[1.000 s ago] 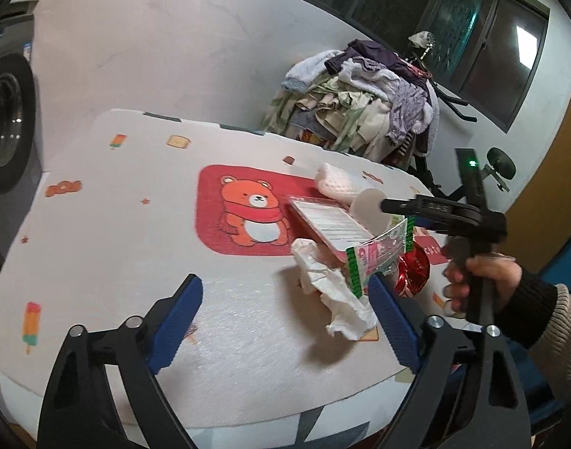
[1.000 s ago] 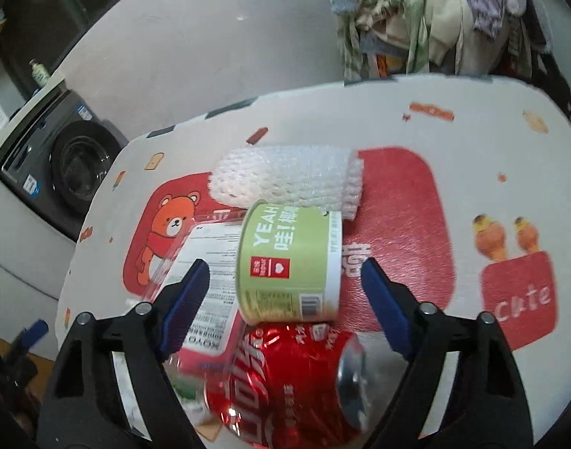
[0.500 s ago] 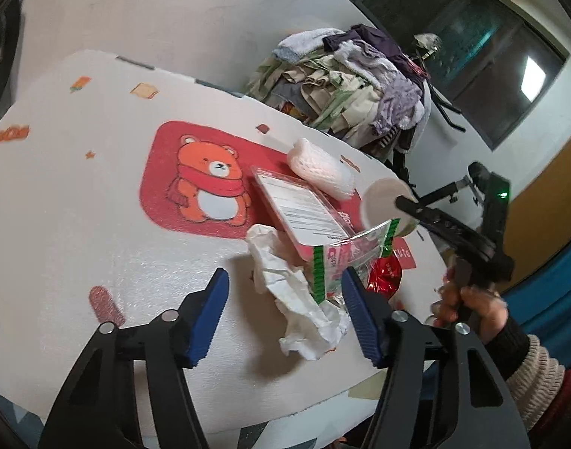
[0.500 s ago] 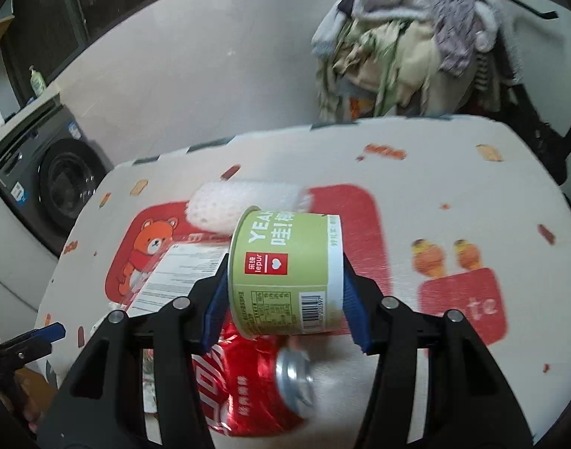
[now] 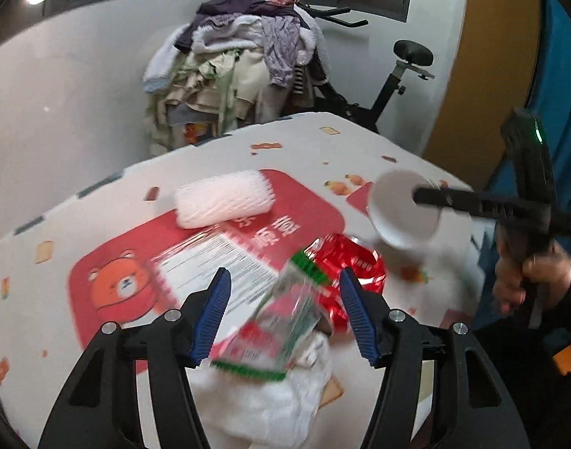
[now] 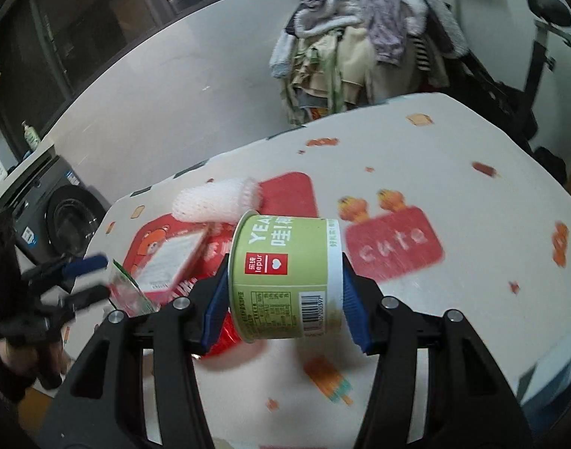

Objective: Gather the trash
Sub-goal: 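Grasp the clear plastic bag with the left gripper while the right holds the green can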

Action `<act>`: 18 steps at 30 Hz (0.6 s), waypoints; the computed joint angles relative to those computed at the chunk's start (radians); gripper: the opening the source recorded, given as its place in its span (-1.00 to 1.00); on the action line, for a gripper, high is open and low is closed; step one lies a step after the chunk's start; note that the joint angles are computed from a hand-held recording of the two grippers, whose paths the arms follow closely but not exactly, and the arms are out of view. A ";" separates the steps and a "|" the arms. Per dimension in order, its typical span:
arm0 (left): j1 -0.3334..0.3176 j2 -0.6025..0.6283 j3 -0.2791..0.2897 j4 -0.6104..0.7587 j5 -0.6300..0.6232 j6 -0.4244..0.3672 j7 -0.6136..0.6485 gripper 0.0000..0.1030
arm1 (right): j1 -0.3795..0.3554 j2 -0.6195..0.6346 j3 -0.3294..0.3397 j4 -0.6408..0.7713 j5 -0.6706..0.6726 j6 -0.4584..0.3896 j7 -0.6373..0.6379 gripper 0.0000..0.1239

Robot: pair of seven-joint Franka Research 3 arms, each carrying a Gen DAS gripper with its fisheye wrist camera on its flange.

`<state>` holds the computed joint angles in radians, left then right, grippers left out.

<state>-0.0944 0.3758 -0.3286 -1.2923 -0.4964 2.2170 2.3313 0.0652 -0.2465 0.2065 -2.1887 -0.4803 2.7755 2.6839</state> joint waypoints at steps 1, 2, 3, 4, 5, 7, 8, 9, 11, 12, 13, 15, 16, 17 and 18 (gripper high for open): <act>-0.006 0.028 0.001 0.043 0.010 -0.033 -0.018 0.14 | -0.001 -0.017 0.001 -0.019 -0.002 0.001 0.009 -0.12; -0.011 0.052 0.002 0.080 0.022 -0.058 -0.033 0.08 | -0.002 -0.033 0.003 -0.036 0.000 0.004 0.015 -0.12; -0.016 0.076 0.001 0.116 0.034 -0.084 -0.046 -0.05 | -0.003 -0.050 0.004 -0.056 0.009 0.008 0.019 -0.12; -0.022 0.103 0.001 0.158 0.050 -0.117 -0.060 -0.15 | -0.005 -0.066 0.006 -0.074 0.020 0.013 0.021 -0.12; -0.030 0.122 0.005 0.187 0.073 -0.142 -0.076 -0.52 | -0.007 -0.079 0.009 -0.088 0.032 0.013 0.020 -0.12; -0.028 0.109 0.005 0.169 0.091 -0.144 -0.081 -0.94 | -0.020 -0.096 0.024 -0.104 0.044 0.012 0.023 -0.12; -0.019 0.091 -0.001 0.142 0.078 -0.127 -0.072 -0.95 | -0.024 -0.106 0.030 -0.113 0.052 0.014 0.025 -0.12; 0.000 0.065 -0.011 0.105 0.043 -0.099 -0.058 -0.95 | -0.031 -0.112 0.037 -0.117 0.057 0.014 0.027 -0.12; 0.013 0.028 -0.011 0.060 0.009 -0.054 -0.059 -0.96 | -0.042 -0.123 0.054 -0.121 0.060 0.010 0.031 -0.12; 0.022 0.005 -0.012 0.035 -0.014 -0.036 -0.055 -0.96 | -0.046 -0.128 0.061 -0.120 0.061 0.005 0.031 -0.12; 0.028 -0.010 -0.010 0.022 -0.029 -0.030 -0.051 -0.96 | -0.049 -0.132 0.068 -0.120 0.062 0.003 0.032 -0.12; 0.032 -0.039 -0.002 0.003 -0.045 -0.013 -0.046 -0.96 | -0.050 -0.138 0.078 -0.118 0.065 0.003 0.033 -0.12; 0.034 -0.057 0.002 -0.010 -0.054 -0.005 -0.045 -0.96 | -0.050 -0.143 0.083 -0.118 0.067 0.003 0.034 -0.12; 0.034 -0.069 0.006 -0.017 -0.061 -0.001 -0.045 -0.96 | -0.050 -0.146 0.087 -0.117 0.069 0.003 0.034 -0.12; 0.042 -0.099 0.007 -0.044 -0.086 0.004 -0.033 -0.96 | -0.048 -0.153 0.094 -0.118 0.071 0.003 0.034 -0.12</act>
<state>-0.0524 0.2773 -0.3217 -1.3363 -0.5820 2.2211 2.2985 0.0173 -0.4000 0.3003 -2.3068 -0.4091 2.7781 2.7177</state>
